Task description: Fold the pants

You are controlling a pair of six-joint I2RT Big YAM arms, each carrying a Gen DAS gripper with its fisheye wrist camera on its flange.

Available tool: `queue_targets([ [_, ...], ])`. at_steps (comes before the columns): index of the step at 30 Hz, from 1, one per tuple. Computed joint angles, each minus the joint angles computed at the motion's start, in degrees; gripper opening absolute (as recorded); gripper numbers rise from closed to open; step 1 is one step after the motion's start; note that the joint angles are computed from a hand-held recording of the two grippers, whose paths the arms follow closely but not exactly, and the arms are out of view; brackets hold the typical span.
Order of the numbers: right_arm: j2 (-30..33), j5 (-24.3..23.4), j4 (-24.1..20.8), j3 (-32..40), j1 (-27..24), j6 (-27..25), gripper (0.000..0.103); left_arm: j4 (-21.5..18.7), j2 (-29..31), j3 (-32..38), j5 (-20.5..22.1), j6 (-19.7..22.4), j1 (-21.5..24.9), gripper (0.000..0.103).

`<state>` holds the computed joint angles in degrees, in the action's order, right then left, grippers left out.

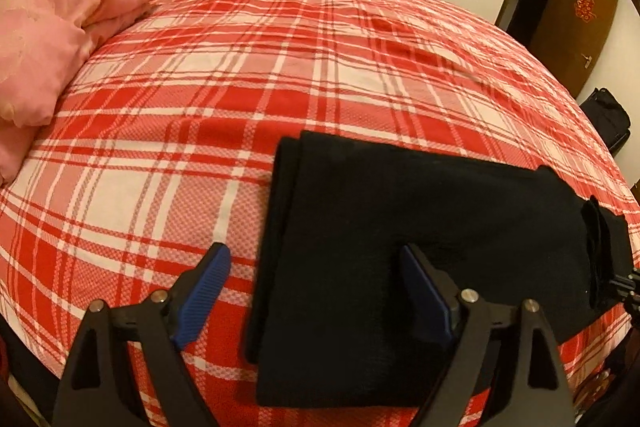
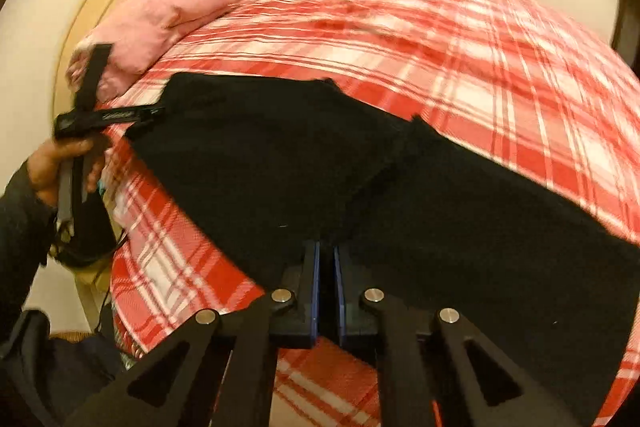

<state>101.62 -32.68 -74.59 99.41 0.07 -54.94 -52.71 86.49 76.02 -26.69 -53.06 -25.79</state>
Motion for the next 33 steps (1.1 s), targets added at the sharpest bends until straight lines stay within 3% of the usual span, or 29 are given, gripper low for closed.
queue_targets([
  [5,-1.9,5.7,4.5,-4.5,1.5,-3.1,0.008,3.6,-0.4,-1.4,-0.3,1.5,0.2,0.091],
  [6,-2.3,5.1,5.5,-5.1,1.4,-3.1,0.009,3.8,-0.2,-1.3,-0.4,1.8,0.2,0.093],
  [7,-2.4,4.8,5.8,-5.1,1.2,-2.7,0.016,3.7,0.1,-1.1,-0.5,1.9,0.1,0.093],
  [8,-2.5,5.0,5.6,-4.9,1.2,-2.5,0.032,3.8,0.3,-0.9,-0.6,2.1,0.1,0.094],
  [10,-2.4,4.2,3.4,-4.0,0.7,-4.0,0.052,3.9,0.3,-0.9,-0.6,2.4,0.1,0.094],
  [13,-3.4,1.7,2.5,-4.5,-0.7,-7.2,0.052,4.4,-0.1,-1.3,-0.2,2.7,0.2,0.089],
  [17,-5.4,-0.9,3.4,-6.3,-2.0,-9.6,0.052,6.0,-1.3,-2.3,0.5,2.5,0.0,0.064],
  [20,-5.9,-2.7,3.5,-6.8,-2.0,-9.9,0.052,5.7,-1.1,-2.1,0.5,2.9,0.0,0.062],
  [24,-6.8,-3.2,4.1,-8.0,-1.8,-9.9,0.052,7.2,-1.1,-2.9,1.1,3.1,0.9,0.073],
  [26,-7.2,-3.2,4.9,-8.8,-1.9,-10.0,0.052,7.5,-0.9,-2.7,1.5,3.0,1.0,0.072],
  [28,-7.6,-3.5,5.4,-9.3,-2.2,-10.1,0.052,6.3,-0.6,-1.9,2.0,3.8,1.1,0.064],
  [31,-7.8,-3.9,5.8,-9.4,-2.9,-10.1,0.052,6.9,-1.3,-1.6,4.9,5.2,1.1,0.029],
  [33,-7.6,-4.3,6.1,-9.0,-3.5,-9.7,0.052,7.3,-2.1,-1.6,6.4,4.1,0.9,0.022],
])
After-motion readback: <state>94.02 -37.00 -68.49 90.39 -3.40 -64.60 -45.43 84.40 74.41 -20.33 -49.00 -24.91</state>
